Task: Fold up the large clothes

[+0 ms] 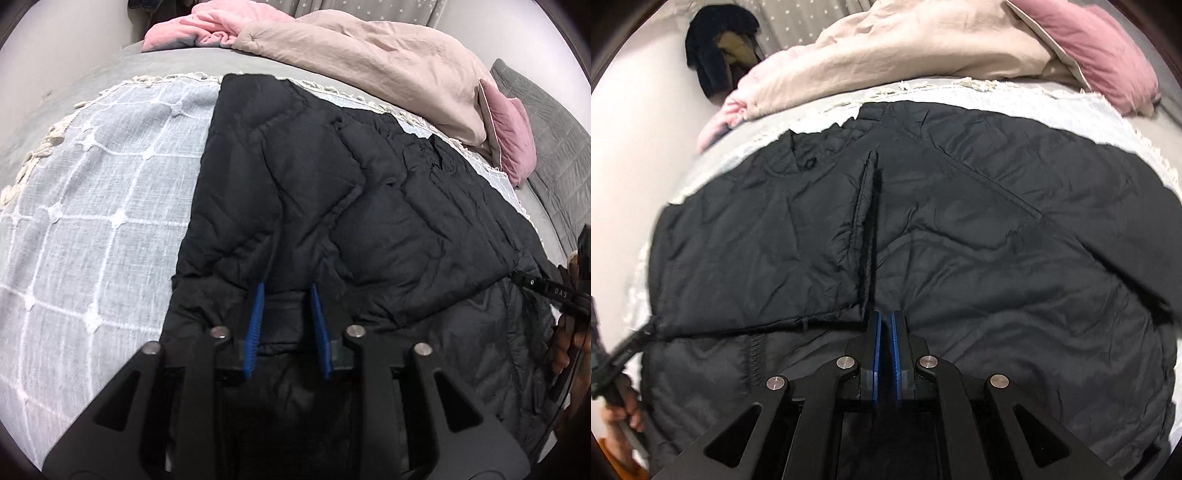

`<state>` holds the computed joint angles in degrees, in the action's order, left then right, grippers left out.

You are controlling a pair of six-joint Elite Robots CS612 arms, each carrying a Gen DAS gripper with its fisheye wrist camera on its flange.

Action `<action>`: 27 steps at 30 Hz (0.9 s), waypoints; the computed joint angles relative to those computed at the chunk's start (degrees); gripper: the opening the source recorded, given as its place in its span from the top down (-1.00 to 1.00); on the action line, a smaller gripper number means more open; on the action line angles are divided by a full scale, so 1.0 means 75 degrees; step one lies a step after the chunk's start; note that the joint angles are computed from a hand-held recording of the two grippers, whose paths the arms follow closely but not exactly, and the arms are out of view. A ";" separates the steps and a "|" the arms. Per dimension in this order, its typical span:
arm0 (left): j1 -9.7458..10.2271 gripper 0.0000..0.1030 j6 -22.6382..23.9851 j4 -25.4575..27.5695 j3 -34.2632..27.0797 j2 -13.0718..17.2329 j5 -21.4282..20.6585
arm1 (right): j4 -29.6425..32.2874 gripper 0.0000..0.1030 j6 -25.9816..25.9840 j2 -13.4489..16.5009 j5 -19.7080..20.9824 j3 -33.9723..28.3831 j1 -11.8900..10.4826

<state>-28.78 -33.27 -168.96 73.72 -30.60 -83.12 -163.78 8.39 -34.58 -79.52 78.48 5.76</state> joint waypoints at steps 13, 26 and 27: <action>-0.0489 -0.67 -0.0531 0.0285 0.0837 -0.0948 0.0826 | -0.1073 -0.30 0.1186 -0.1059 -0.0418 0.1624 -0.0792; -0.0913 -0.67 -0.1126 0.0194 0.1296 -0.1099 0.0803 | -0.1433 -0.31 0.3321 -0.1507 -0.1572 0.2703 -0.2207; -0.0964 -0.67 -0.1082 0.0277 0.1322 -0.1120 0.1055 | -0.1343 -0.31 0.3561 -0.1486 -0.1726 0.2702 -0.2296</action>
<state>-36.00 -41.39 -166.88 83.64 -39.00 -75.21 -173.85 35.10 -45.72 -92.46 98.75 -11.46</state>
